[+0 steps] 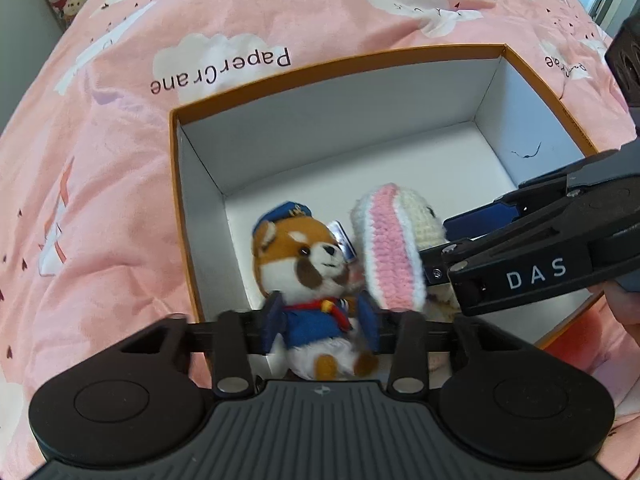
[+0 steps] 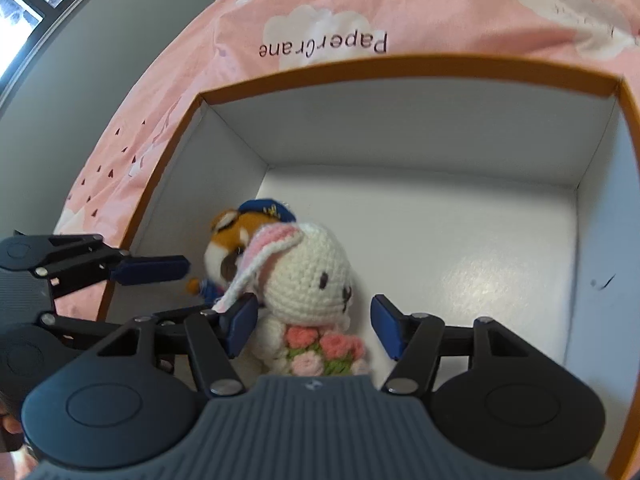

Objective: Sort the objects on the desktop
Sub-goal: 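Lift the fox plush and bunny into the orange box with both tools, then open both tools to release the fox and bunny inside the box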

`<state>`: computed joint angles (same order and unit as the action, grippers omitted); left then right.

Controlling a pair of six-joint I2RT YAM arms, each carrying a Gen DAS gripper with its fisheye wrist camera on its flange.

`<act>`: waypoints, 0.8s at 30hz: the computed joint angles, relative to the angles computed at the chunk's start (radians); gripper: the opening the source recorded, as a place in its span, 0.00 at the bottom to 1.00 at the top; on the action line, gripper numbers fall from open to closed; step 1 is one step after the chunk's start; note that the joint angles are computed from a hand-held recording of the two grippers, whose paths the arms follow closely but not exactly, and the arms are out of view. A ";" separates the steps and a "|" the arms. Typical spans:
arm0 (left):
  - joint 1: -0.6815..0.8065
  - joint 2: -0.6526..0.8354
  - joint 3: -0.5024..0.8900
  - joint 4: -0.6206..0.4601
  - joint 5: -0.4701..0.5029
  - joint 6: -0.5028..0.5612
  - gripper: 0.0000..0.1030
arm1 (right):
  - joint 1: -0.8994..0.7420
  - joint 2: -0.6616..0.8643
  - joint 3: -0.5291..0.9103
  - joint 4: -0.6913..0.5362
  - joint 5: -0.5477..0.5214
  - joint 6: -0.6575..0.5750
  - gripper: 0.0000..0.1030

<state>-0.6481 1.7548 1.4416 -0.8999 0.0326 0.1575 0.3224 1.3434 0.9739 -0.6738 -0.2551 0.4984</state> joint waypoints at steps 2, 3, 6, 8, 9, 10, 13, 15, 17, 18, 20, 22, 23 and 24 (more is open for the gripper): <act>0.016 -0.019 -0.011 0.000 0.017 -0.008 0.40 | -0.007 -0.008 -0.003 -0.003 -0.014 0.009 0.63; 0.025 -0.036 -0.020 0.004 0.021 -0.010 0.40 | -0.006 -0.016 -0.003 -0.004 -0.013 0.008 0.63; 0.055 -0.101 -0.050 0.016 0.044 -0.009 0.40 | -0.006 -0.040 0.004 -0.020 -0.014 0.010 0.63; 0.077 -0.148 -0.070 0.032 0.058 -0.014 0.40 | 0.006 -0.046 0.016 -0.033 -0.007 0.007 0.67; 0.087 -0.169 -0.080 0.040 0.064 -0.015 0.41 | 0.018 -0.045 0.021 -0.041 0.008 -0.001 0.68; 0.096 -0.186 -0.084 0.045 0.066 -0.018 0.44 | 0.030 -0.038 0.027 -0.046 0.022 -0.010 0.69; 0.110 -0.201 -0.075 0.045 0.067 -0.020 0.46 | 0.053 -0.005 0.035 -0.056 0.058 -0.025 0.69; 0.105 -0.183 -0.054 0.032 0.074 0.005 0.46 | 0.064 0.019 0.042 -0.064 0.089 -0.043 0.68; 0.087 -0.160 -0.038 0.020 0.065 0.034 0.46 | 0.068 0.036 0.049 -0.069 0.101 -0.074 0.67; 0.077 -0.142 -0.028 0.017 0.060 0.052 0.46 | 0.068 0.042 0.052 -0.071 0.100 -0.097 0.66; 0.059 -0.092 0.000 0.014 0.034 0.063 0.46 | 0.068 0.056 0.060 -0.079 0.105 -0.153 0.59; 0.049 -0.044 0.028 0.016 0.008 0.078 0.46 | 0.055 0.062 0.063 -0.083 0.085 -0.209 0.57; 0.051 -0.018 0.044 0.019 0.007 0.092 0.46 | 0.048 0.067 0.067 -0.088 0.076 -0.235 0.57; 0.053 0.005 0.058 0.022 0.006 0.102 0.46 | 0.042 0.070 0.071 -0.092 0.070 -0.260 0.56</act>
